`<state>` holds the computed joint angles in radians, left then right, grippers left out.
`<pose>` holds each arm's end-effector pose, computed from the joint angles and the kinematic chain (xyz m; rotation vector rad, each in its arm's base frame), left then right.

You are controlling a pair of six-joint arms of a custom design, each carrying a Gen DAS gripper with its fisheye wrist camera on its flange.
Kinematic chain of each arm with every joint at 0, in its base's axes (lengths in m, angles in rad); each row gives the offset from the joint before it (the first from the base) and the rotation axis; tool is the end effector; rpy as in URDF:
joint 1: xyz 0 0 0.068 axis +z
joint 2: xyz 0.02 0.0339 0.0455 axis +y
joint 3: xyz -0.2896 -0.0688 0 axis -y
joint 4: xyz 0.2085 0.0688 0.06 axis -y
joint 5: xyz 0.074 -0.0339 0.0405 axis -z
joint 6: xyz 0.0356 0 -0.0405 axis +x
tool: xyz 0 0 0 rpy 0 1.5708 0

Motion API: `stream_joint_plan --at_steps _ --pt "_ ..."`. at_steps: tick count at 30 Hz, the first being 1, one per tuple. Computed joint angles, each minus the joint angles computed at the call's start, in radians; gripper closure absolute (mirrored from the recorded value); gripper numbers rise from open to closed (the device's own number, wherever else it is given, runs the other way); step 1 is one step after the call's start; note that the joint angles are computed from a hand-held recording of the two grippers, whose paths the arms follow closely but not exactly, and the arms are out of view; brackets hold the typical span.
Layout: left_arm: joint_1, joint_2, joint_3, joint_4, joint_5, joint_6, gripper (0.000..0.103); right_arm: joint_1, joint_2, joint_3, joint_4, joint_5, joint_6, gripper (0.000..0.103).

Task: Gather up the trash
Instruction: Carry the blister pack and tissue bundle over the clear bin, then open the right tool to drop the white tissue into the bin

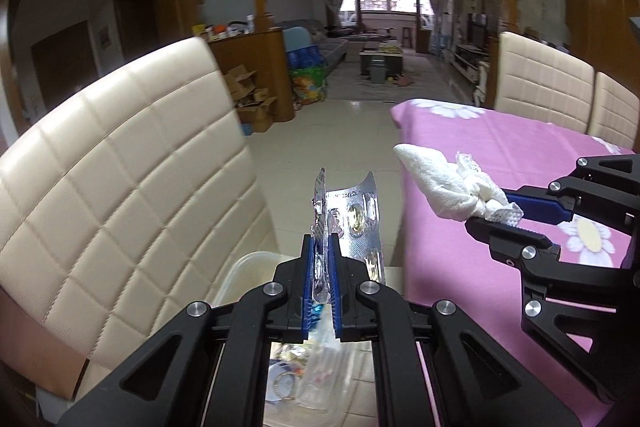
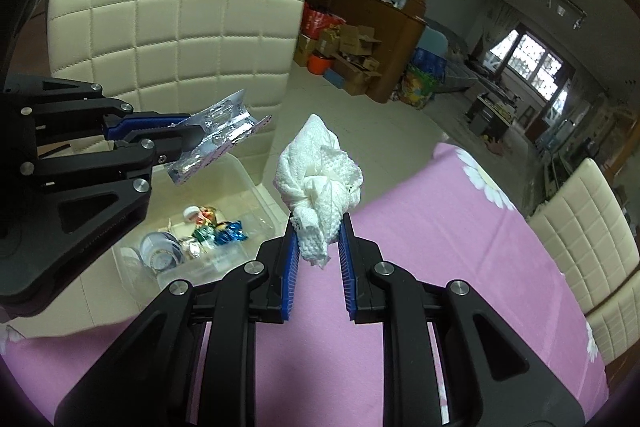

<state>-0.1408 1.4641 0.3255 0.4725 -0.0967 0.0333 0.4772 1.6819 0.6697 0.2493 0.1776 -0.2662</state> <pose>0.2154 -0.0271 0.1696 0.1418 2.2292 0.0496 0.2625 0.1287 0.1810 -0.7601 2.1929 -0.1009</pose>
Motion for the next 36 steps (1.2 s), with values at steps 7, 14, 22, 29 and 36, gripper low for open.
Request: stream_joint_plan --at_steps 7,14,22,29,36 --pt "0.137 0.075 -0.041 0.108 0.025 0.026 0.095 0.103 0.119 0.072 0.016 0.045 0.037 0.083" --pt "0.257 0.169 -0.077 0.233 0.062 0.059 0.095 0.161 0.201 0.135 0.02 0.041 0.071 0.083" --pt "0.357 0.25 -0.072 0.291 0.075 0.067 0.095 0.209 0.264 0.205 0.006 0.049 0.093 0.082" --pt "0.39 0.277 -0.037 0.28 0.077 0.052 0.095 0.202 0.311 0.254 -0.005 0.039 0.101 0.082" --pt "0.407 0.315 -0.021 0.296 0.064 0.063 0.095 0.194 0.361 0.314 -0.042 0.003 0.112 0.08"
